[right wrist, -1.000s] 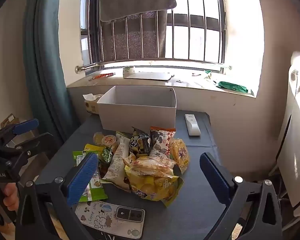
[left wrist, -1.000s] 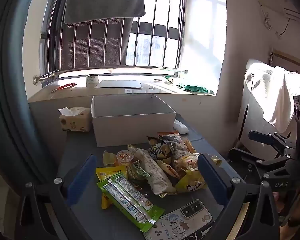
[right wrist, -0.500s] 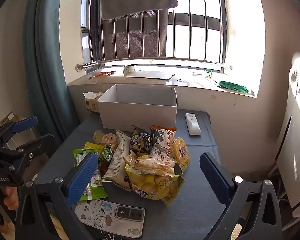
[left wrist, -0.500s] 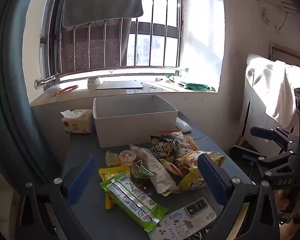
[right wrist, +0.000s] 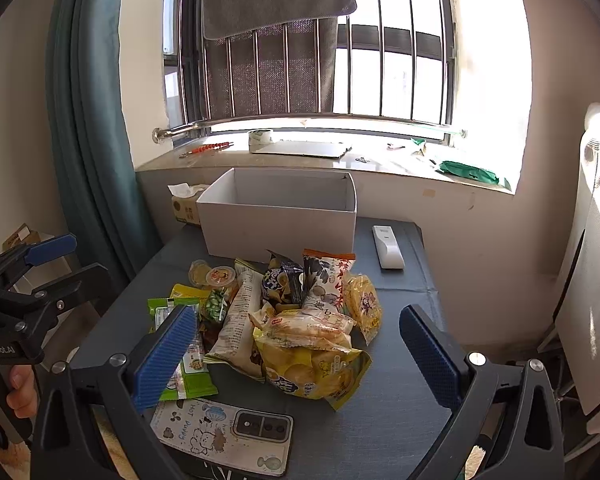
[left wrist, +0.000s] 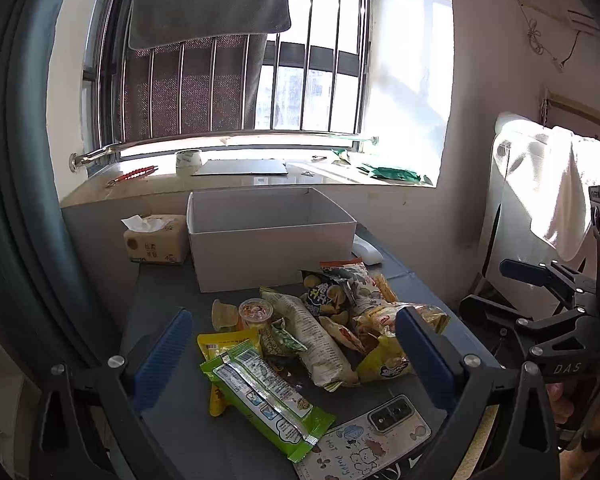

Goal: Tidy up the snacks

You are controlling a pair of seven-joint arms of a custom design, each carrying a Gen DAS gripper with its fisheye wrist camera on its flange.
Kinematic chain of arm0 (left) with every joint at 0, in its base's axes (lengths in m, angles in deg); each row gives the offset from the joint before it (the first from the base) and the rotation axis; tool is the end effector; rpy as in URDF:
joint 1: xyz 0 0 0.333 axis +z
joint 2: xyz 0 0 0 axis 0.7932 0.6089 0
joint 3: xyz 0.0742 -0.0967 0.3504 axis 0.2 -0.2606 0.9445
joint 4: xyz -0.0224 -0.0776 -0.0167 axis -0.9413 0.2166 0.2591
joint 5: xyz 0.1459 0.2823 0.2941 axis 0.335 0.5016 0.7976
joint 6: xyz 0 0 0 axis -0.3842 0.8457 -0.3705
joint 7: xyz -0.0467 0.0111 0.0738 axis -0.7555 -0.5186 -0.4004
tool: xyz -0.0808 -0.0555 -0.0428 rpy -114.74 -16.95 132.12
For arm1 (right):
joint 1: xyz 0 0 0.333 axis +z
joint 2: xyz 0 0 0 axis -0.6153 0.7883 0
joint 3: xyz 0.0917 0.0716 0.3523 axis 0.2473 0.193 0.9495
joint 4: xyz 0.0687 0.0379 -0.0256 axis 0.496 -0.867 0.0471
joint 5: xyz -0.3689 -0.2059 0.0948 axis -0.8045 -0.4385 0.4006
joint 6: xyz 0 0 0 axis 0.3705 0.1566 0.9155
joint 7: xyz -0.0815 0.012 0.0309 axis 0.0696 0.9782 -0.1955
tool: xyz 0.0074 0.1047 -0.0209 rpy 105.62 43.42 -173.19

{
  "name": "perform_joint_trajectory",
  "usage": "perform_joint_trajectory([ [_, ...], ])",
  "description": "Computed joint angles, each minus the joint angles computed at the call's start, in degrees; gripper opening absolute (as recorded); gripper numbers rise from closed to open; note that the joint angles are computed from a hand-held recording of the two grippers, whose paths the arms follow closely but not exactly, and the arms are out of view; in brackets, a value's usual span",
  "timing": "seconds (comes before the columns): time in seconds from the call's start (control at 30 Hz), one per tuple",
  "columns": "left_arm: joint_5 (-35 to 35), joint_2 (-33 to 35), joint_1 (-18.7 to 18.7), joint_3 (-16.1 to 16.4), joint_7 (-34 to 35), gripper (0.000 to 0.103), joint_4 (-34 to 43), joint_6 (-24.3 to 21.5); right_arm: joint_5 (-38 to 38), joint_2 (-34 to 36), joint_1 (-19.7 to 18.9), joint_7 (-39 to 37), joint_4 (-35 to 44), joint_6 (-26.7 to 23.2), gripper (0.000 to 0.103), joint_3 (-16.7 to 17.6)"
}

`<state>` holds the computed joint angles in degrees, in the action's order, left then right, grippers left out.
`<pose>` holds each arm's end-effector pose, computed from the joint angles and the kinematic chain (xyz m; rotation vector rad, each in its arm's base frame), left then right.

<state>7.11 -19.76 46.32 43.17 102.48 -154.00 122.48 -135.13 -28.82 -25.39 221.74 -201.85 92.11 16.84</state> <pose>0.6288 -0.1377 0.6400 -1.1532 2.1070 -1.2981 0.5344 0.2244 0.6376 -1.4894 1.8072 -0.9474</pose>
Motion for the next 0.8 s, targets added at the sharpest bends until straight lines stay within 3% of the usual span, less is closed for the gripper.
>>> perform_joint_trajectory([
  [0.8, -0.6, 0.0, 0.2, 0.2, 0.2, 0.103, 0.4, -0.9, 0.2, -0.2, -0.1, 0.0, -0.2, 0.0, 0.103, 0.1],
])
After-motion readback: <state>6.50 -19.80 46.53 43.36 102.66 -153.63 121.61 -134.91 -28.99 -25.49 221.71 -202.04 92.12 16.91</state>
